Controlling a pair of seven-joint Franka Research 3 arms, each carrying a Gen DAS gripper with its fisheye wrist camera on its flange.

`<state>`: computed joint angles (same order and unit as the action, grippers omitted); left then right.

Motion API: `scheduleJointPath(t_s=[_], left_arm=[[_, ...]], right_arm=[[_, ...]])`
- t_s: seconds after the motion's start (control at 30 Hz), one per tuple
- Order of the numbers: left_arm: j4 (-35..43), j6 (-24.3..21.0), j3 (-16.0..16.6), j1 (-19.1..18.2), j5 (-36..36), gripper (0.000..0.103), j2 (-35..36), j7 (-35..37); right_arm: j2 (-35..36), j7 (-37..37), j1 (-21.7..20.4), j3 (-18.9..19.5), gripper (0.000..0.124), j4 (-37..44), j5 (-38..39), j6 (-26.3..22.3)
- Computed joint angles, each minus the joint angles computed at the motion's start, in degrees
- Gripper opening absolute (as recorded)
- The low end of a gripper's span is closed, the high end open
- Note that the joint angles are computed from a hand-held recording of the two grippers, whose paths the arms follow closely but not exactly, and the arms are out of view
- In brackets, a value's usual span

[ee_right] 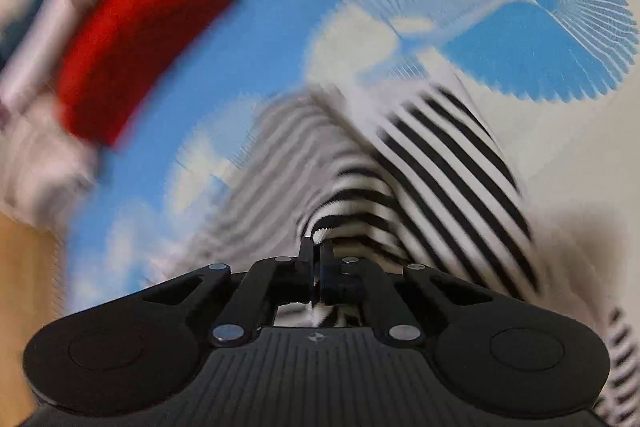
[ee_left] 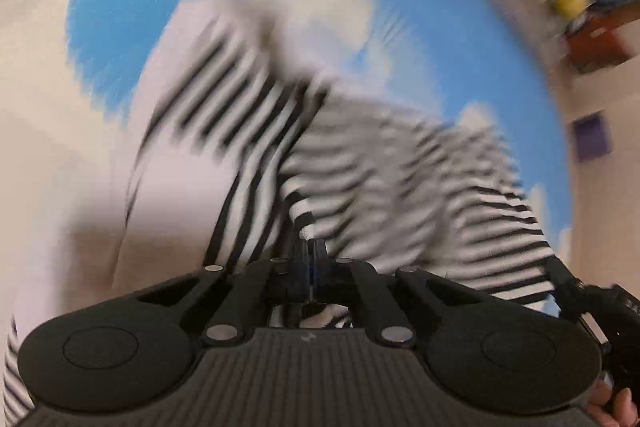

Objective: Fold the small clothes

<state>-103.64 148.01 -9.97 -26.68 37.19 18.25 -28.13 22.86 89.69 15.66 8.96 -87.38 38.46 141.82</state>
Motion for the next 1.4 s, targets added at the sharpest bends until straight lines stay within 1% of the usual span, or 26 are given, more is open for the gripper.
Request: scheduleJointPath(t_s=[0.07,0.1,0.13,0.2,0.27,0.33,0.37,0.4,0.43,0.47,0.5,0.53,0.6,0.63,0.67,0.73,0.8,0.97,1.03,1.07,1.1,1.13,1.2,1.27,1.33,1.4], left_arm=[[-0.6,-5.2,3.5,-3.9,12.5,0.001,-3.5,-8.4],[-1.5,-8.6,4.2,-5.2,18.9,0.001,-5.5,-13.2],[-2.6,-11.1,4.1,-5.8,23.4,0.001,-7.2,-16.5],[-5.7,-11.6,2.6,-4.3,27.8,0.001,-10.3,-20.0],[-9.3,-4.7,2.1,-1.7,19.8,0.001,-12.2,-15.0],[-12.5,3.0,-5.4,7.5,-0.2,0.001,-11.1,1.6],[-13.4,4.1,-8.8,10.5,-10.2,0.001,-9.7,10.5],[-14.0,3.4,-10.2,11.6,-18.1,0.002,-9.4,15.6],[-15.4,3.1,-9.5,11.0,-22.0,0.009,-10.3,16.8],[-16.2,2.6,-6.9,8.6,-22.3,0.014,-11.1,15.0],[-16.6,1.7,-4.4,6.3,-20.8,0.024,-12.0,12.8],[-16.6,0.5,-4.0,5.9,-18.1,0.037,-12.7,10.1],[-16.2,-0.8,-3.8,5.6,-14.4,0.045,-13.4,5.6],[-16.4,0.8,-4.1,5.8,-14.8,0.045,-13.2,5.6],[-16.4,3.0,-4.4,6.1,-16.1,0.046,-12.5,6.7],[-14.5,4.0,-4.8,6.3,-18.3,0.046,-10.2,9.0],[-12.0,1.5,-5.0,6.0,-19.5,0.046,-8.1,10.9],[-9.8,0.5,-4.0,4.5,-18.9,0.043,-5.6,10.1],[-9.4,0.7,-3.6,4.3,-18.1,0.029,-5.2,9.8],[-9.5,1.3,-3.6,4.2,-17.8,0.024,-5.0,9.9],[-9.2,1.6,-3.5,4.2,-17.4,0.013,-4.7,10.3],[-9.1,1.7,-3.2,4.1,-16.8,0.007,-4.8,10.3],[-9.7,2.4,-1.9,3.1,-12.5,0.004,-5.9,7.6],[-10.9,2.7,0.2,1.5,-3.3,0.004,-8.3,0.1],[-12.7,4.3,1.2,1.2,7.6,0.004,-11.1,-8.7],[-14.0,4.2,0.6,2.1,12.5,0.004,-13.0,-12.1]], right_arm=[[-2.4,-11.7,-4.6,5.1,0.001,-2.5,15.0,6.2],[-3.3,-19.6,-7.2,7.5,0.001,-3.3,25.0,7.0],[-4.2,-24.8,-8.8,8.5,0.001,-3.8,31.9,6.3],[-5.0,-28.0,-11.7,9.7,0.001,-4.7,37.2,2.7],[-4.5,-20.2,-10.3,6.0,0.001,-3.8,29.2,-3.9],[-2.0,-8.5,-3.2,-3.7,0.001,1.1,9.1,-16.4],[-0.8,-4.3,-0.9,-6.5,0.001,3.1,0.6,-21.5],[-0.4,-1.3,-0.2,-7.4,0.001,3.3,-5.7,-24.0],[-0.4,0.6,-1.0,-6.3,0.002,2.8,-9.5,-24.3],[-0.1,1.6,-1.8,-5.2,0.005,3.2,-11.7,-24.8],[-0.1,1.1,-2.0,-5.0,0.005,3.4,-11.9,-24.4],[-0.6,-0.3,-2.4,-4.5,0.007,3.0,-11.1,-22.7],[-1.6,-2.6,-2.9,-3.5,0.029,1.7,-8.0,-18.1],[-1.9,-3.0,-2.9,-3.3,0.048,1.3,-7.0,-16.8],[-1.6,-3.3,-2.8,-3.2,0.054,1.6,-6.1,-16.2],[-0.1,-2.7,-2.3,-3.1,0.053,3.2,-6.2,-16.5],[1.3,-0.2,-1.4,-3.2,0.053,4.0,-8.0,-16.7],[4.3,7.8,1.2,-4.2,0.053,5.4,-12.7,-15.2],[4.7,9.6,2.0,-4.5,0.05,5.5,-14.9,-14.4],[4.8,10.1,2.0,-4.4,0.038,5.4,-15.6,-14.3],[4.9,10.3,1.8,-4.0,0.028,5.2,-15.2,-14.1],[5.3,10.8,1.6,-3.7,0.009,5.4,-14.7,-14.0],[4.6,10.0,0.5,-2.5,0.007,3.8,-11.4,-11.1],[3.3,6.2,-1.4,-0.4,0.006,1.9,-5.1,-7.6],[0.8,-0.8,-4.4,2.8,0.005,-0.2,5.3,-3.9],[-2.1,-10.6,-6.4,4.9,0.005,-2.3,15.2,-0.6]])
